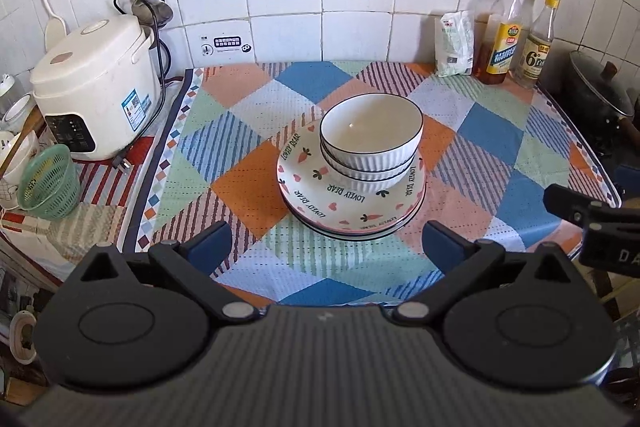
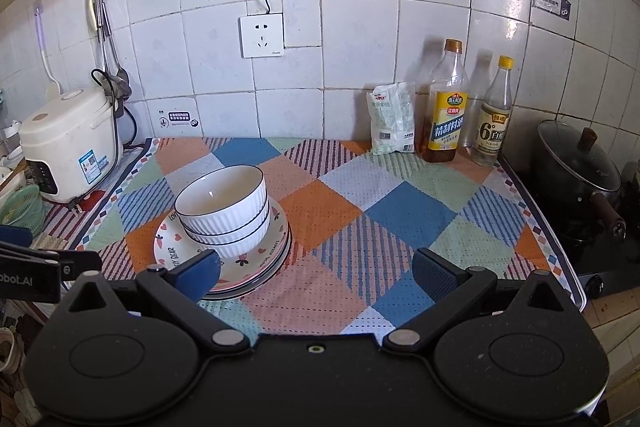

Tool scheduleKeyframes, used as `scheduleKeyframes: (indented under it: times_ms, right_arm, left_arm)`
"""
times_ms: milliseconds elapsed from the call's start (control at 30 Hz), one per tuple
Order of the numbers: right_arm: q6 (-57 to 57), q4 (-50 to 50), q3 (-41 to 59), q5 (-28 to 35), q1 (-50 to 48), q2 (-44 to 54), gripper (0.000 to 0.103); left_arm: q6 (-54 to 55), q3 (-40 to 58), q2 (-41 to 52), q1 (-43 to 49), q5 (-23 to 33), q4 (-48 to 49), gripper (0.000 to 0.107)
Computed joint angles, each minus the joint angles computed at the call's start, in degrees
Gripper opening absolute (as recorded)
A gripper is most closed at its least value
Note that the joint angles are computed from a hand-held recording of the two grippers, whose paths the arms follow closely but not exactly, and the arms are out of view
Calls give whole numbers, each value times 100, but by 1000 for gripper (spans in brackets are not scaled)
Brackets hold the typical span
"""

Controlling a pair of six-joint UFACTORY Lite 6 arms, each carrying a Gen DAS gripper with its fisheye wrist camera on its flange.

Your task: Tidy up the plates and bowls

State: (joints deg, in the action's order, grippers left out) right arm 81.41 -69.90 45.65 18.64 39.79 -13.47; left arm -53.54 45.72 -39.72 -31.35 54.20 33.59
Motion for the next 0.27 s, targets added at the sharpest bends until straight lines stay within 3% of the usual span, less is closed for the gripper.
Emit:
scheduleKeyframes:
  times_ms: [267]
  right_arm:
    - [-102, 64, 4, -35, -43, 21, 103]
  left_arm:
    - [-10, -2, -19, 21, -18, -70, 103]
